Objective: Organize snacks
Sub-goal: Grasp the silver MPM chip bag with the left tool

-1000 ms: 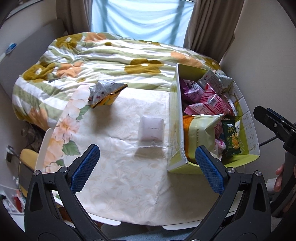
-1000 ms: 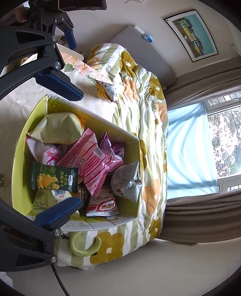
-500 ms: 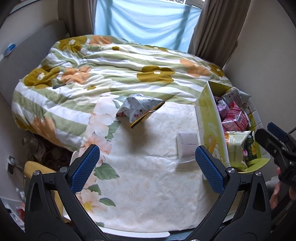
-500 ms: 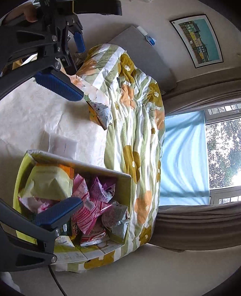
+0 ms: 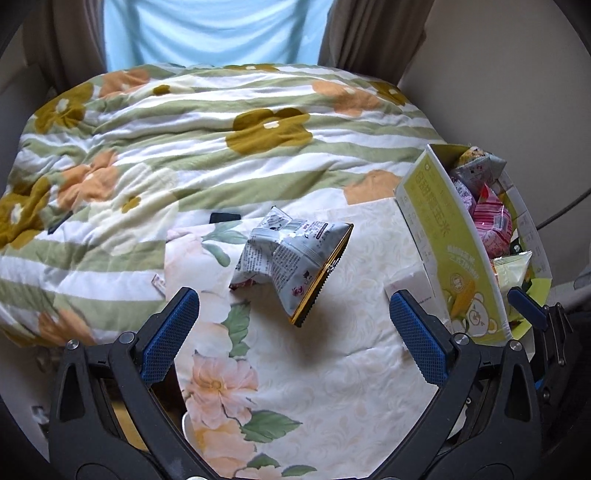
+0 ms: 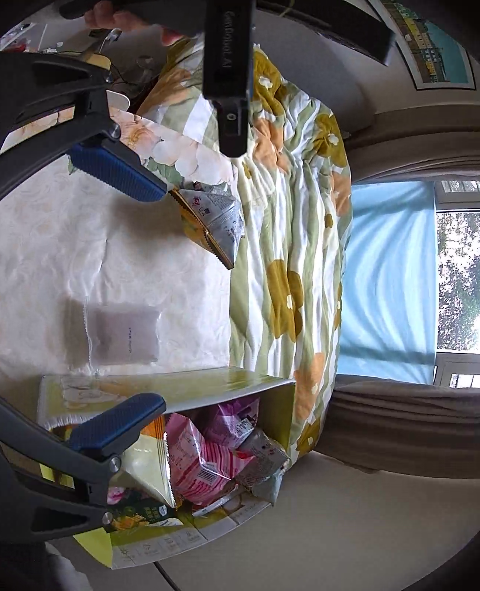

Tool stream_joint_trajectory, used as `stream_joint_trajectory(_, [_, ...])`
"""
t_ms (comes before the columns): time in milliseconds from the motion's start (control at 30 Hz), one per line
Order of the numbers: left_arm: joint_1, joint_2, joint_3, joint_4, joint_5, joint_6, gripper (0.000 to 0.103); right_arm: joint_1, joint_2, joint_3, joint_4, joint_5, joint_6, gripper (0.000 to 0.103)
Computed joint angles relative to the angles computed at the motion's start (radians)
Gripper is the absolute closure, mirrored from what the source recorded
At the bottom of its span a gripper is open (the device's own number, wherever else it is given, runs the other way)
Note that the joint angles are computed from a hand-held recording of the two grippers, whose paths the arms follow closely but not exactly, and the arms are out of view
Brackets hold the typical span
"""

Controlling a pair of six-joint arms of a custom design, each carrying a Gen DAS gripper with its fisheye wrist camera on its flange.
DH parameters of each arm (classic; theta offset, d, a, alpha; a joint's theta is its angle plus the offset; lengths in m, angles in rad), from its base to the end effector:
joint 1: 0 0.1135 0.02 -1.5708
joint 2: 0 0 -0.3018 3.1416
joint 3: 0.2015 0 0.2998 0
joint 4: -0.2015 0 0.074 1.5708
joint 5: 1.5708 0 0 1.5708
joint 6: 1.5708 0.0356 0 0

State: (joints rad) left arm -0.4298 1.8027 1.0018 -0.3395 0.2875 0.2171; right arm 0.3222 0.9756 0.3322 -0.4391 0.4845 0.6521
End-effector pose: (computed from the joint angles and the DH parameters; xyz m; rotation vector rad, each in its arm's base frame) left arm 0.3431 -0.1684 0.1398 0.9425 2.5418 -0.4529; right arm 0.1677 0.0385 0.1420 0.5579 2.4216 -0.2524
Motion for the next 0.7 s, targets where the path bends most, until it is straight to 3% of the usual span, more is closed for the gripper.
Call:
stream_joint_trajectory(200, [-0.053, 0.252, 0.169, -0.001, 0.011, 0.112, 0.001, 0.034, 0.340, 0.019, 0.196, 0.063, 0.130, 0.000])
stream_joint_trajectory(333, [-0.088, 0.362, 0.244, 0.002, -0.031, 0.161, 0.001, 0.034, 0.552, 0.039, 0.318, 0.107, 0.195, 0.000])
stream_joint_trajectory(533, [-0.116, 0.446, 0.275, 0.083, -0.109, 0.192, 0.001, 0.006, 0.769, 0.073, 0.411, 0.171, 0.291, 0.000])
stream_joint_trajectory(700, [-0.106, 0.490, 0.312, 0.085, -0.096, 0.200, 0.001, -0.011, 0.875, 0.115, 0.414, 0.203, 0.329, 0.000])
